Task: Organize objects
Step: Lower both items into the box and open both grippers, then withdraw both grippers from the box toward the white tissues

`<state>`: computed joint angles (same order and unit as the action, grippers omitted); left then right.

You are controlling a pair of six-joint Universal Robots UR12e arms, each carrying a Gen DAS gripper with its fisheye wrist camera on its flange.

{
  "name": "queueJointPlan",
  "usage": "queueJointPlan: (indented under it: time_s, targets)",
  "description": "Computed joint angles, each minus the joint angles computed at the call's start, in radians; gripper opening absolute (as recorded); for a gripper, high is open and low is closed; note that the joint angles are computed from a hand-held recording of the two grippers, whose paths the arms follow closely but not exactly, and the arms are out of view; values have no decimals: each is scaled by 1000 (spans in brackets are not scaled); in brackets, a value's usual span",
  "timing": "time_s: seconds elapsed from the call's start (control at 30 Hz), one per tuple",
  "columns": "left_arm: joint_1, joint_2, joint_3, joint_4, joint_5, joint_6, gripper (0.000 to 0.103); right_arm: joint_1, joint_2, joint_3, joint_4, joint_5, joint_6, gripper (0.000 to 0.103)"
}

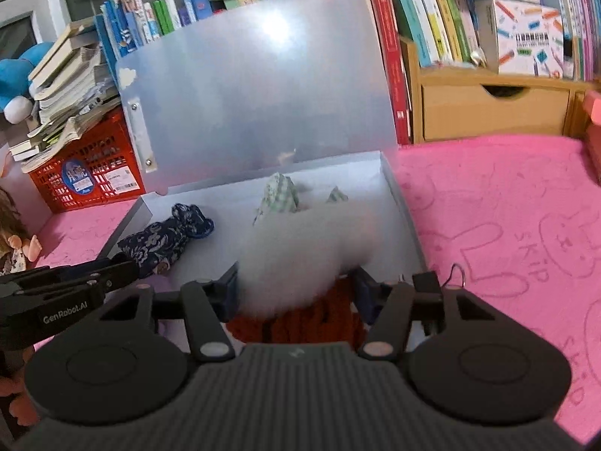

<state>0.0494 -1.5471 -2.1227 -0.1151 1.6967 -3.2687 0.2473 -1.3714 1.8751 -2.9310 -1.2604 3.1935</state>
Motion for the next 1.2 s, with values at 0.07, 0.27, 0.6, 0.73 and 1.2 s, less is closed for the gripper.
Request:
queueJointPlan:
  time_s: [0.07, 0.27, 0.6, 0.73, 1.2]
  targets:
    - [-1, -3, 1, 1, 1, -4, 38, -2, 2, 1, -2, 4, 5, 62]
    - [1, -7, 0, 6, 0, -13, 38, -7, 4, 1, -3, 22, 20, 63]
    - [-13, 11, -4, 6, 2, -13, 66, -20, -19, 26, -39, 54, 36, 74]
    - [-18, 29, -8, -1, -7, -22, 69, -20, -41, 45, -64, 37, 10, 77]
    - [-46, 115, -53, 24, 22, 11, 74, -38, -141, 144, -147, 48, -56, 80]
